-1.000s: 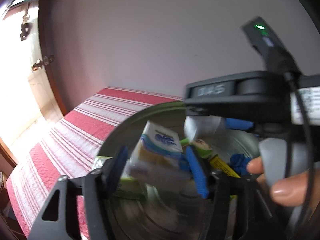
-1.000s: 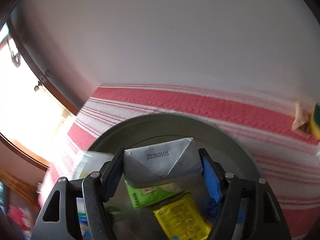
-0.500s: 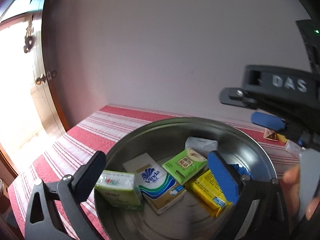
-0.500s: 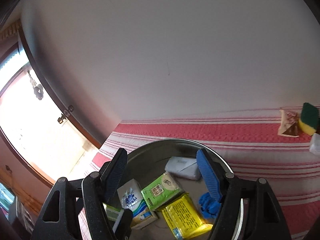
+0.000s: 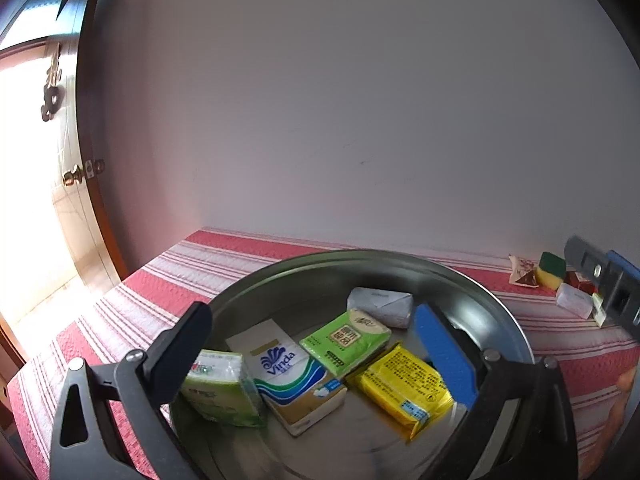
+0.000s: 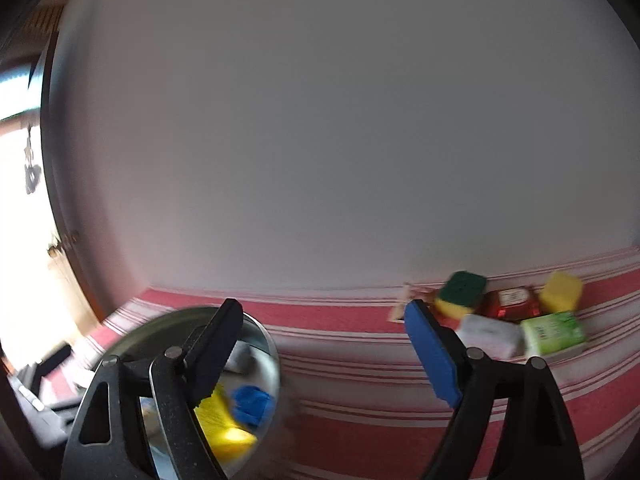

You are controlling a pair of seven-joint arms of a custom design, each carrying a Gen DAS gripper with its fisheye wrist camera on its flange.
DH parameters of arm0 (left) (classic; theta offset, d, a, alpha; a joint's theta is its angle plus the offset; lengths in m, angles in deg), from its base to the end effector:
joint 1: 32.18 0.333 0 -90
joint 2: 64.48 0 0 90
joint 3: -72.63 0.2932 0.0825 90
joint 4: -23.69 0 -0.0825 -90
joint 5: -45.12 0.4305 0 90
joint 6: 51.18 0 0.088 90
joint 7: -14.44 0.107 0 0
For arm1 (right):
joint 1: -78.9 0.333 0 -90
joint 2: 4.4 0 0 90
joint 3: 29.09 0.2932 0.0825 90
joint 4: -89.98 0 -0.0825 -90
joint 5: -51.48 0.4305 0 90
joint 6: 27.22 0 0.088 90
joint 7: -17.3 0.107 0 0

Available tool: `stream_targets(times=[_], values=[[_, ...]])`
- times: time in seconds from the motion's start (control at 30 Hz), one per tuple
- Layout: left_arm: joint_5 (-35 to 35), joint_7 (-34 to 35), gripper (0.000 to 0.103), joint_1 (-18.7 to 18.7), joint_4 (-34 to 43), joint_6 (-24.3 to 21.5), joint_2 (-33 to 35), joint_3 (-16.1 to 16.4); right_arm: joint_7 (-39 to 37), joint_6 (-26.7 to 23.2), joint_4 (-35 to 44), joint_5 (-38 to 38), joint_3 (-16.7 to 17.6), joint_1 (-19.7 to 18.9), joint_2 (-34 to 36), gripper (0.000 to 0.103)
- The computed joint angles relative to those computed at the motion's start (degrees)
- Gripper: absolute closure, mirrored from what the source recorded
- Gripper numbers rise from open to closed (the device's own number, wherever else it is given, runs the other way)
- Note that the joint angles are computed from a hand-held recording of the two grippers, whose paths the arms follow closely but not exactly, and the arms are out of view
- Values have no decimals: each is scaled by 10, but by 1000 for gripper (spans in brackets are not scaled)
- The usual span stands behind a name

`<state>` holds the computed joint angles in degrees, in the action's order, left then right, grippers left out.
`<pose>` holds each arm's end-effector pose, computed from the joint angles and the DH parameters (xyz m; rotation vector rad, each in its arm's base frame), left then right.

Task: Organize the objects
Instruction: 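Move both tools back from the tin toward the remaining packages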

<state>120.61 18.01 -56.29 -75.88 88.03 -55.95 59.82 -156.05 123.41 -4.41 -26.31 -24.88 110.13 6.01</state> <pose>0.5586 -0.4062 0.5139 -1.5254 1.4568 -0.8847 0.5624 0.4248 0.5470 -1.3493 1.4827 -0.8601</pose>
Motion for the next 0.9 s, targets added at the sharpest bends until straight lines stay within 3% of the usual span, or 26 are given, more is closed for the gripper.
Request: stream_targets(times=[0.1, 0.33, 0.6, 0.77, 0.9], values=[[40, -32, 0, -6, -7, -6, -5, 0, -10, -16, -15, -6, 1, 2, -6, 18], [103, -97, 0, -1, -23, 33, -18, -4, -46, -49, -52, -5, 5, -5, -30, 18], [142, -110, 0, -9, -19, 43, -12, -10, -49, -51, -128, -1, 11, -52, -84, 18], [134, -100, 0, -7, -12, 98, -5, -10, -38, -70, -172, 16, 18, -84, -122, 18], [141, -84, 0, -18, 0, 103, 5, -11, -10, -89, -207, 31, 21, -111, -154, 18]])
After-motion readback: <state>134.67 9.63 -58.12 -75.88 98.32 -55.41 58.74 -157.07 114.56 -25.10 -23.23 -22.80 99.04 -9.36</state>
